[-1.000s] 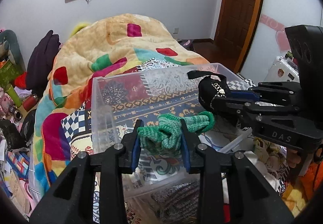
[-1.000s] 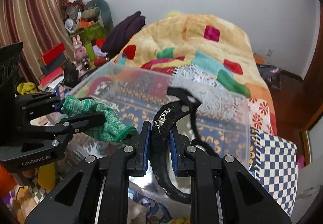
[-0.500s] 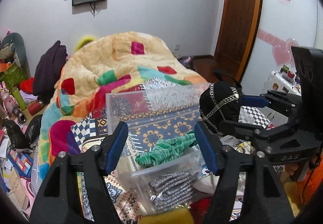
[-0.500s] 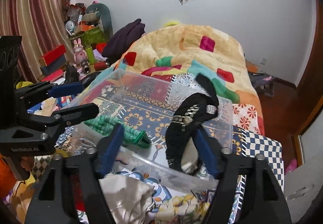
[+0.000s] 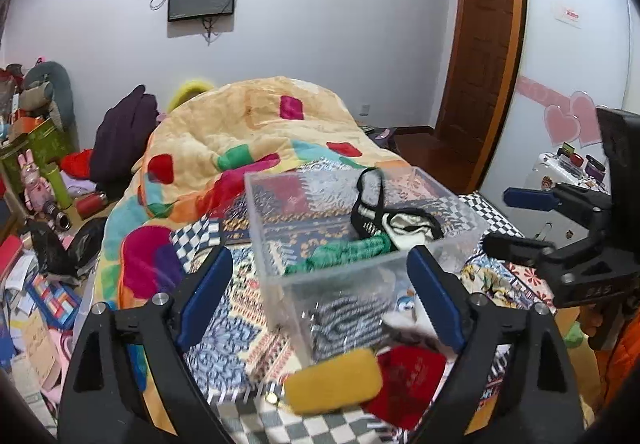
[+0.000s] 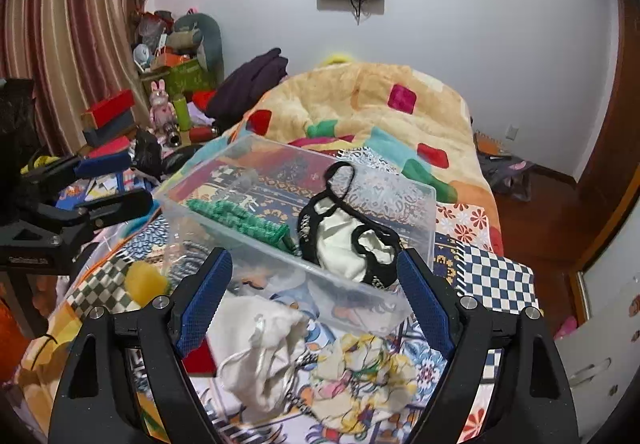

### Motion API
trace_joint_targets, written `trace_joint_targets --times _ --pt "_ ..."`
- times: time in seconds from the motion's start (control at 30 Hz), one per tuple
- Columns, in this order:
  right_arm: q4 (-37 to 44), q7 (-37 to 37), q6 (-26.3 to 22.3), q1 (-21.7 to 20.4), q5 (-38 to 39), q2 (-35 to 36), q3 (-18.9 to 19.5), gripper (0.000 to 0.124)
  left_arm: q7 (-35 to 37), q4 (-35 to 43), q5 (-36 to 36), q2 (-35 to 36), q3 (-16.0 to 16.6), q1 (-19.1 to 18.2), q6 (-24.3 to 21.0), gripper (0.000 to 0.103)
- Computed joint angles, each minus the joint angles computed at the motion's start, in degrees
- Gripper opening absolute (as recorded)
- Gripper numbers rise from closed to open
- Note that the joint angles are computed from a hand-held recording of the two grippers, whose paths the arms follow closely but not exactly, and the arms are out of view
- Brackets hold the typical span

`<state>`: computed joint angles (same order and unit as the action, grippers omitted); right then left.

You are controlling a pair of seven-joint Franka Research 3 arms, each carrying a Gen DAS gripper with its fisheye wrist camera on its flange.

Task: Organize soft objects
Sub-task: 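Release the green item and black-strapped bag into the clear box with both tools, then grasp the yellow sponge with the left tool while the right tool grasps the white drawstring bag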

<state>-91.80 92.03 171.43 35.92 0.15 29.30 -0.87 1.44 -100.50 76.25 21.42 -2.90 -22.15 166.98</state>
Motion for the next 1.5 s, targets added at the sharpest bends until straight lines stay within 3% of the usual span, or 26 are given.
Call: trace_joint_targets --times 0.2,0.5,0.6,0.67,0.77,0.87,1.0,1.2,1.5 --pt "-3.6 0.1 2.5 -0.5 3.0 -0.9 2.1 0.083 -0.3 -3.5 -1.9 -0.3 -0.7 0.2 0.8 0.091" --pt "-3.7 -2.4 -0.8 -2.6 7.6 1.6 6.3 0.082 2.2 -5.5 -6.4 1.5 -0.3 -0.9 1.9 0.091" --pt "-3.3 -3.0 -1.7 -2.7 8.3 2.2 6.7 0.069 1.6 -5.3 -5.8 2.0 0.5 -1.8 2.5 0.087" --pt "-2.7 -3.5 -2.8 -3.0 8.9 2.5 7.2 0.054 1.9 -5.0 -6.1 2.4 0.6 -1.9 2.7 0.077" --pt "-3.3 -3.7 -2.3 -2.9 9.3 2.2 7.0 0.042 3.2 -5.1 -7.8 2.8 0.7 -1.8 3.6 0.065" --pt "-4.3 -4.7 -1.2 -3.9 10.5 1.6 8.2 0.029 0.2 -5.5 -5.9 2.4 2.4 -2.9 4.9 0.062" --pt "-5.4 -6.9 0.4 -5.4 12.7 0.7 10.1 0.021 -5.8 -6.0 -0.3 0.9 3.7 -3.8 5.2 0.061" --pt "-7.4 -10.0 4.5 -6.7 15.2 -1.2 12.0 0.020 -12.2 -5.8 7.8 -1.3 1.7 -2.1 3.5 0.061" --pt "-6.9 -9.5 10.8 -4.0 15.4 -2.5 8.9 0.020 -19.5 -1.8 17.5 -2.4 -2.4 2.1 1.1 0.061"
